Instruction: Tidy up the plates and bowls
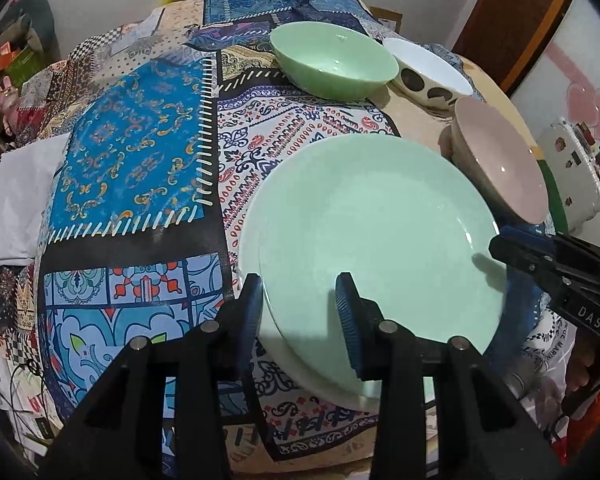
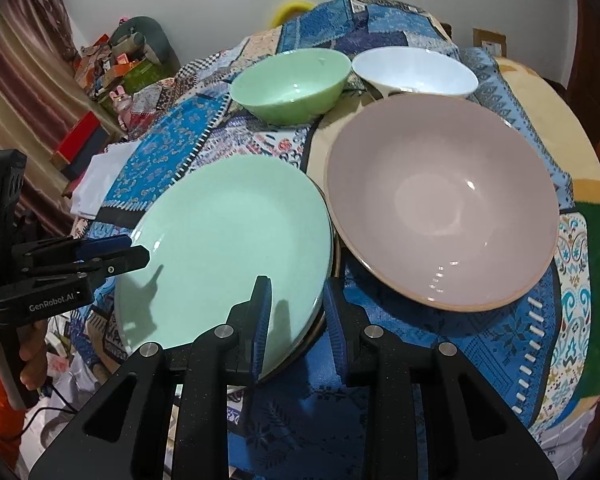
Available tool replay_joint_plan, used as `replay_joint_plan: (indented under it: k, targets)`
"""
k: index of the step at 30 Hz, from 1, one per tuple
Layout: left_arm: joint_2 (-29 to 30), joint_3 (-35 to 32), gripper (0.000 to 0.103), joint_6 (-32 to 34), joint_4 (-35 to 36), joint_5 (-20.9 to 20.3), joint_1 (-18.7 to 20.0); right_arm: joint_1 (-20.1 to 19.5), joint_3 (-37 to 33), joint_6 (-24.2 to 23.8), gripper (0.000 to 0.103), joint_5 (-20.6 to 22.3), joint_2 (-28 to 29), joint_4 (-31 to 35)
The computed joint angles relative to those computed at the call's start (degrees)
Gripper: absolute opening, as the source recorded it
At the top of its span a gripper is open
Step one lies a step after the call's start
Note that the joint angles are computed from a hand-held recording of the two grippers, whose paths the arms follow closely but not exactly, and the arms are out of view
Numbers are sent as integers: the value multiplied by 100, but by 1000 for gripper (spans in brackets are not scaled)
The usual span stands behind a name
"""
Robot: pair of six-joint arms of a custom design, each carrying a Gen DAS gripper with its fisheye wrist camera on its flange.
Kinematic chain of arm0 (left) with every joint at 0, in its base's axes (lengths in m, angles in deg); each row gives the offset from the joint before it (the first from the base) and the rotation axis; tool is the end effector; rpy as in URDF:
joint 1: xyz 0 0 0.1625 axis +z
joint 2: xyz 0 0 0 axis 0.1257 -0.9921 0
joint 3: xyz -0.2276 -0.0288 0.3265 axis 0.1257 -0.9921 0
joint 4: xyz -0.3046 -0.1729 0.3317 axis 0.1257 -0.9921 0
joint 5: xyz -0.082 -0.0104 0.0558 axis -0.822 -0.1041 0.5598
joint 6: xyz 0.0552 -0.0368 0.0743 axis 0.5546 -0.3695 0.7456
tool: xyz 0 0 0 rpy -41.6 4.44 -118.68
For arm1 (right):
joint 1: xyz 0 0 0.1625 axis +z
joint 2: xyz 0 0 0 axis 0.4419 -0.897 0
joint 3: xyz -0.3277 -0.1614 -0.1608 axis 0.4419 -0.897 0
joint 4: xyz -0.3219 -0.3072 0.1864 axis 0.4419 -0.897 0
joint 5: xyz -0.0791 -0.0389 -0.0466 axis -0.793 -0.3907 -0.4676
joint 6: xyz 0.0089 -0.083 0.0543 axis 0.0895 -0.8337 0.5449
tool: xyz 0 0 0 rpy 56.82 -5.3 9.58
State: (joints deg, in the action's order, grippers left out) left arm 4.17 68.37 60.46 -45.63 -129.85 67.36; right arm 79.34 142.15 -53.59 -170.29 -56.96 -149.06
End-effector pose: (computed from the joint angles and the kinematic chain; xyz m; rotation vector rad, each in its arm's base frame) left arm -0.0385 -0.7948 0.1843 1.1031 2.4676 -0.0708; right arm 0.2462 -0.6366 -0.0274 -0.1589 -2.3996 0.9524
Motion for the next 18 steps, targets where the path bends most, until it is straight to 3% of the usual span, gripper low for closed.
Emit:
replay_joint_plan:
  k: [12,18]
  targets:
    - [-359,274,39,86,-426,-368,-229,211,77,-617,27,-491,-101,-704]
    - [-466,487,57,200,-798,-618,-445,293,256,-1005,45,-894,-254,-1380]
